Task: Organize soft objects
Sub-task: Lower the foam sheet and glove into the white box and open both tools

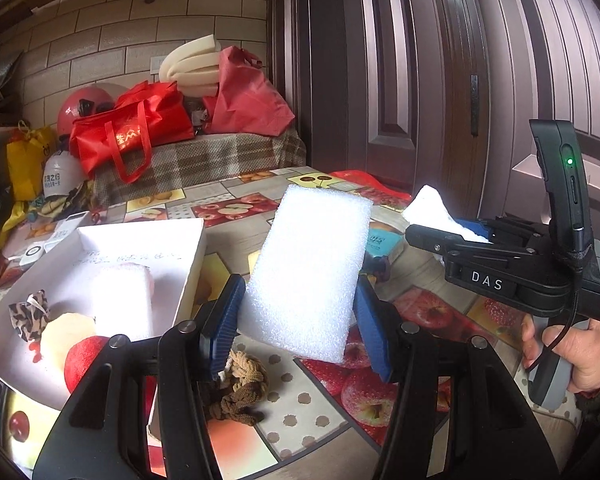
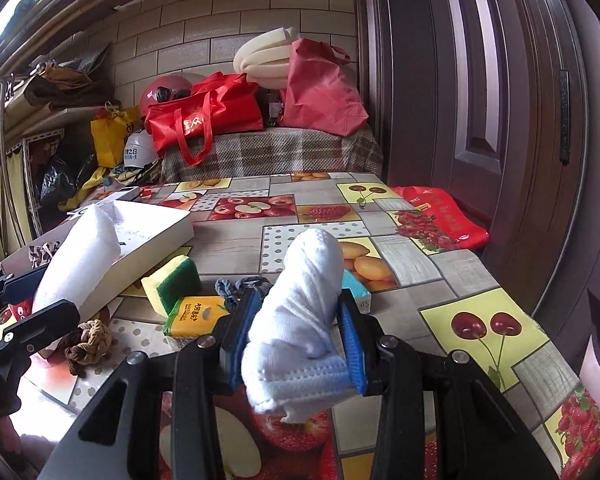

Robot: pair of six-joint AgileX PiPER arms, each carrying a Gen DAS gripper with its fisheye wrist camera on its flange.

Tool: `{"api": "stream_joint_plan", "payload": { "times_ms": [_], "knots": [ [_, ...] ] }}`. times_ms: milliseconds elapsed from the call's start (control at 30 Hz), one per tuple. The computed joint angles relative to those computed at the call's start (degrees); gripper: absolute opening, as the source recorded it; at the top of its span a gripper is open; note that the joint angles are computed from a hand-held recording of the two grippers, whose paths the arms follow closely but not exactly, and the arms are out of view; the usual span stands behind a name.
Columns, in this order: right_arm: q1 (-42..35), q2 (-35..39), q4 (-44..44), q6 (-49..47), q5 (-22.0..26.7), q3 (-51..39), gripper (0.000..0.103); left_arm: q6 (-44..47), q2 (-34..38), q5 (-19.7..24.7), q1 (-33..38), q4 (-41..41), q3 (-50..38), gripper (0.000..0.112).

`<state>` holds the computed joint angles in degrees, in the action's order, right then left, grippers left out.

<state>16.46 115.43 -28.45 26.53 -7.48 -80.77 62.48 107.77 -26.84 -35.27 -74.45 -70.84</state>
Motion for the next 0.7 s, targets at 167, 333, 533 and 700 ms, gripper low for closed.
{"api": "stream_joint_plan", "payload": {
  "times_ms": [167,333,533,700],
  "knots": [
    [2.12,0.02,6.61,-8.60,-0.04,0.06,0.040,0.80,0.12,-1.89,-0.09,-0.89,0.00,0.055],
    [4.48,0.63,8.67,-13.17,1.28,-1.07,0.040,-0.93,-0.88,-3.82,0.92,0.98,1.99,0.055],
    [8.14,1.69,1.37,-8.01,1.91,-2.76,0.040,-4.94,-4.56,-3.42,6.23,2.52,7.43,0.055],
    [11.44,2.58,1.12,-9.75,2.26,-4.03,0.040,-7.59,-7.70,-4.19,11.75,3.65,12.22,0.055]
  ]
}}
